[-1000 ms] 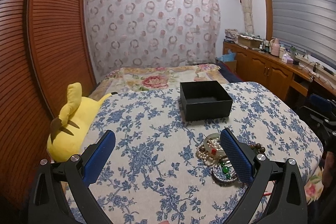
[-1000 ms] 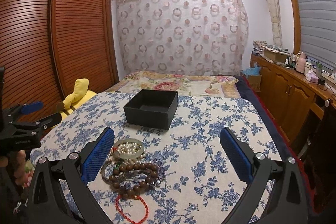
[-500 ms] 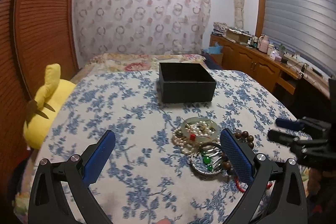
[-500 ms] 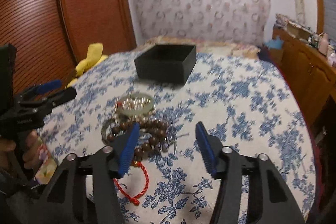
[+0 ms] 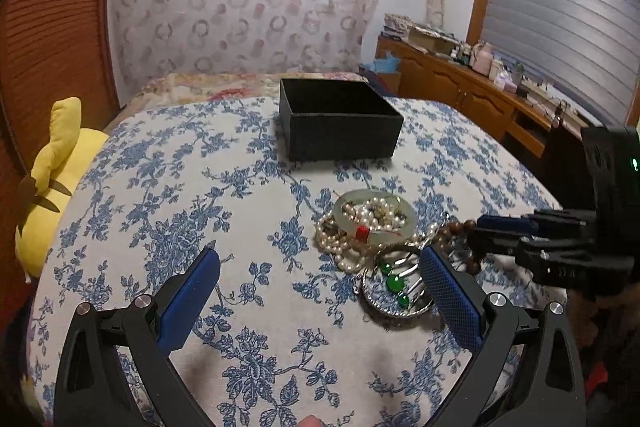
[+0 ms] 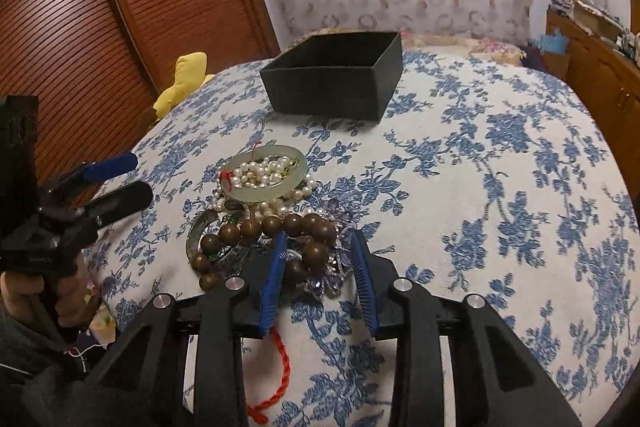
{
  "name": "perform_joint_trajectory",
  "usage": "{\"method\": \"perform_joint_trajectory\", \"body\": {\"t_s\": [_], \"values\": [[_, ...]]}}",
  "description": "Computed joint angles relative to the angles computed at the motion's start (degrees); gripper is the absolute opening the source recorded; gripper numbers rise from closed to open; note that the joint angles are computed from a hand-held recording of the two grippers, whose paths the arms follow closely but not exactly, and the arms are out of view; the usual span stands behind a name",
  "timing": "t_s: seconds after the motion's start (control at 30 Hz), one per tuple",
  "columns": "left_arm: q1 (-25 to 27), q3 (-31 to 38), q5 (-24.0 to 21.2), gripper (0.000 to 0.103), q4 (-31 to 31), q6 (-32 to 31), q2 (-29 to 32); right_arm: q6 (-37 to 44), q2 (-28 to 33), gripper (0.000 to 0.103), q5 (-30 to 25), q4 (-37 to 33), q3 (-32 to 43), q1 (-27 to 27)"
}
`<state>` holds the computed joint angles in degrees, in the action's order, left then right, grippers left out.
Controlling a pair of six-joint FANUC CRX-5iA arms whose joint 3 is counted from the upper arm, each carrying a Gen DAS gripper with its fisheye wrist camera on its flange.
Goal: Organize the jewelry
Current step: 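Grasp the brown wooden bead bracelet with the right tool and lift it, then grasp the jade bangle with the left tool while the right tool holds the bead bracelet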
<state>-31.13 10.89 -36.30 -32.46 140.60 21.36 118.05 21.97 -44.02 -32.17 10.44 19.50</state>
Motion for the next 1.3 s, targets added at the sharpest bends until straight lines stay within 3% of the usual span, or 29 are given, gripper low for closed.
{"method": "perform_joint_trajectory", "body": {"t_s": [0.1,0.17,0.53,0.83,1.07,1.3], "values": [[0.5,-0.5,0.3,0.097,1.2,-1.1,0.0,0.4,0.8,0.03,-1.5,-1.2,1.3,-0.4],[0.6,-0.7,0.4,0.097,1.6,-1.6,0.0,0.2,0.4,0.015,-0.7,-1.2,1.0,-0.4],[2.1,-0.1,1.1,0.097,6.6,-8.3,1.4,8.5,-3.5,0.015,-0.2,-9.2,0.5,-3.9],[3.9,1.2,3.0,0.094,15.5,-19.4,3.3,12.1,-7.7,0.015,3.5,-10.5,-1.7,-5.1],[4.9,6.6,0.5,0.087,23.4,-30.3,7.7,11.3,-8.7,0.015,6.2,-8.5,-3.0,-5.1],[6.5,13.9,-5.6,0.079,31.2,-38.9,14.2,10.2,-8.3,0.015,6.8,-7.4,-3.2,-4.9]]}}
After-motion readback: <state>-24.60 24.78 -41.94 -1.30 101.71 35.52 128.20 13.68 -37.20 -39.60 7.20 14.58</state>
